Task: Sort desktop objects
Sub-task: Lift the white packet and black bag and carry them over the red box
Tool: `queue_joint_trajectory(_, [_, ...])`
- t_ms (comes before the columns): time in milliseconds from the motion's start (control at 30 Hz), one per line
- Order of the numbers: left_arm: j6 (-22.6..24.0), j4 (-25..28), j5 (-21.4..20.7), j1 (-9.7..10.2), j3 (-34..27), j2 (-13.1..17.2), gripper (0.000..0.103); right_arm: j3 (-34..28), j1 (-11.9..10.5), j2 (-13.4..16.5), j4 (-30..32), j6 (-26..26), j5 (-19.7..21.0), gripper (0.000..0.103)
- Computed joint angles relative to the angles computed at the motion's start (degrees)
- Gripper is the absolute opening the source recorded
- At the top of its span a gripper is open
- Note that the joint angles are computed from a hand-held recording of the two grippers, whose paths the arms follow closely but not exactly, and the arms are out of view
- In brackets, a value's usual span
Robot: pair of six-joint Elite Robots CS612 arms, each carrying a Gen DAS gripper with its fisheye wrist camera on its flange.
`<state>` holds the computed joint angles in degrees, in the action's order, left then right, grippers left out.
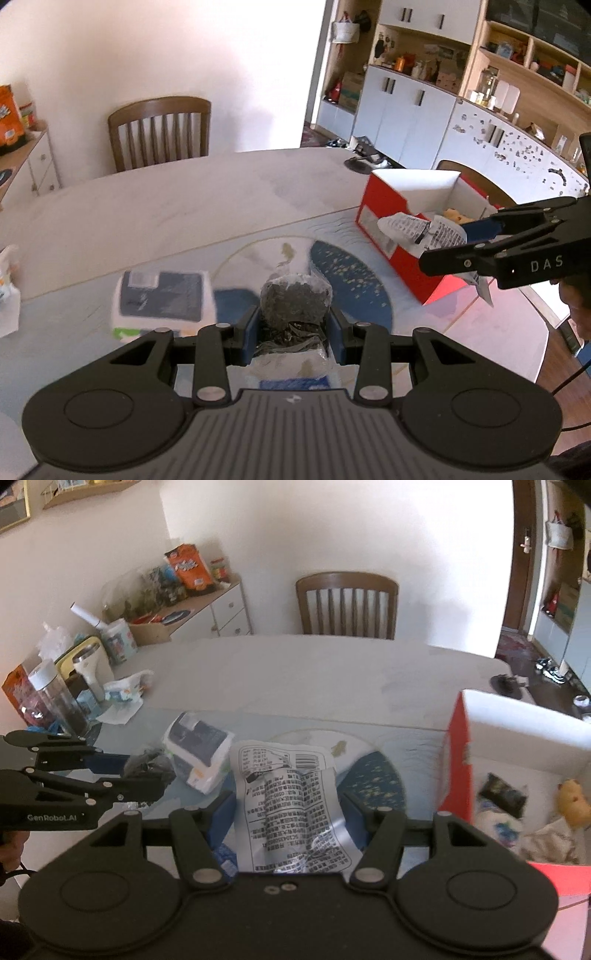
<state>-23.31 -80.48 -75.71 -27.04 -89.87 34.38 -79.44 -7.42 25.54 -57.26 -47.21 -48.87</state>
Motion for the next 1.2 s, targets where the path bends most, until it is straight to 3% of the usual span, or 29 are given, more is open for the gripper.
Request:
queue_joint_trajectory(733, [3.38, -14.16, -1.65, -2.56, 20.13, -9.05, 0.037, 11.22, -4.88, -4.88, -9.63, 1.32, 2.38, 0.061])
queue_joint_trajectory(1200, [6.4, -23.11, -5.18, -3.49, 37.34, -16.3, 0.037, 20.31, -6.92, -7.88, -18.8, 5.35, 0.11, 0.061])
